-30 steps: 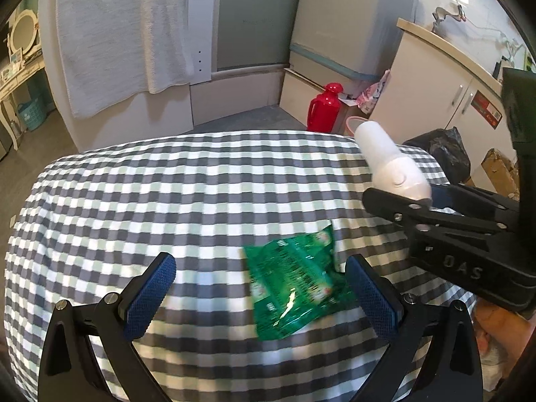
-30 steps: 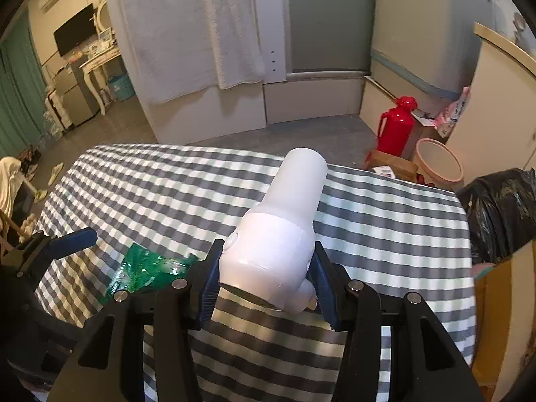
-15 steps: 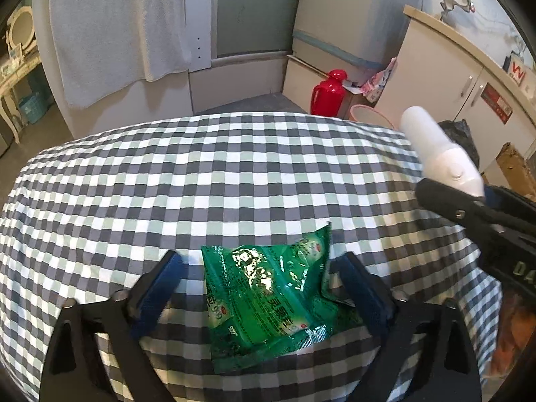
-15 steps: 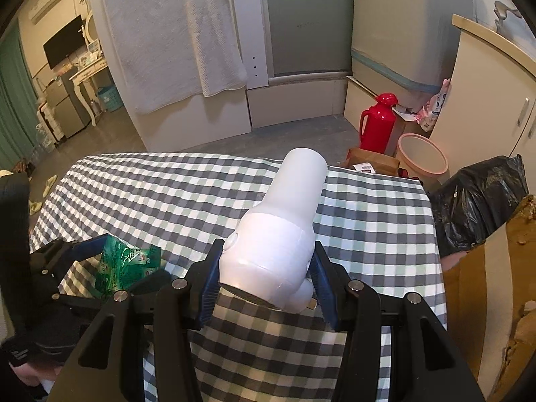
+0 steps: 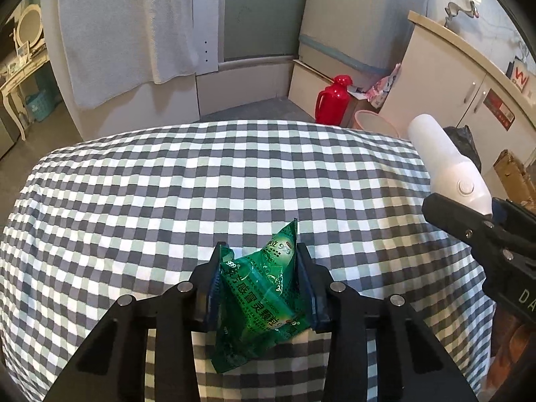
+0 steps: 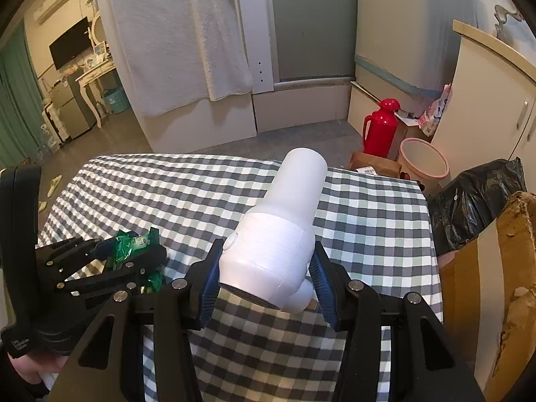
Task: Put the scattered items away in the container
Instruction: 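Lift green packet with left tool while right tool lifts white bottle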
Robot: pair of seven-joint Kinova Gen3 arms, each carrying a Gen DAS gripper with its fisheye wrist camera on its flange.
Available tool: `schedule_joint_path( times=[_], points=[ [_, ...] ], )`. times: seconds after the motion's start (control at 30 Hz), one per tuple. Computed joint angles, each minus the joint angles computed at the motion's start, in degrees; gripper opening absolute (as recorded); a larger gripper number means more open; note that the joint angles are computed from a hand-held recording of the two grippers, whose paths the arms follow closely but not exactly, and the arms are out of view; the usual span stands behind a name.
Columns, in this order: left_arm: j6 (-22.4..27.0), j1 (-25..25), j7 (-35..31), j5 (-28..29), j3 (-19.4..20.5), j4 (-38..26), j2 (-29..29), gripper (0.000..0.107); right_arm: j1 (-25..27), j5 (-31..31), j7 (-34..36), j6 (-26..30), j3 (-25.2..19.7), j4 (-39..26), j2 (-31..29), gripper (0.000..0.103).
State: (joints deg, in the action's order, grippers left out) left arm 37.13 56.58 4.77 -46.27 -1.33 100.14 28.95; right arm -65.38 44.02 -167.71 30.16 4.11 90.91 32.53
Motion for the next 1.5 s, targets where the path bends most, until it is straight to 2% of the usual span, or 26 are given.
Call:
schedule_joint_path(
  times=[0.2, 0.37, 0.83, 1.0, 1.2, 1.5],
  points=[
    [3.0, 1.9, 3.2, -2.7, 0.2, 1.8, -3.2, 0.040, -2.2, 2.5, -2.8, 1.4, 0.4, 1.1, -2.0, 0.049],
    [7.9, 2.5, 7.0, -5.9, 2.7, 2.9, -6.5, 0.040, -3.8, 6.4, -6.4, 4.3, -0.9, 1.8, -4.3, 0.049],
    [26.9, 5.1, 14.4, -13.1, 13.1, 2.2, -14.2, 0.040, -5.9, 16.8, -15.8, 14.5, -9.6, 3.9, -10.8, 0.049],
    [33.2, 6.2, 15.8, -14.8, 17.1, 0.9, -15.3, 0.040, -6.8, 20.3, -19.0, 19.0, -13.2, 4.4, -12.8, 0.049],
    [39.0, 8.8, 17.0, -16.4, 19.5, -1.0, -15.2, 0.040, -7.9, 23.0, -21.9, 23.6, -16.8, 4.7, -13.9, 0.049],
    [42.9, 11.2, 17.0, -17.1, 20.5, -3.2, -14.4, 0.040, -8.6, 24.8, -25.1, 28.4, -20.0, 6.7, -16.1, 0.049]
  ],
)
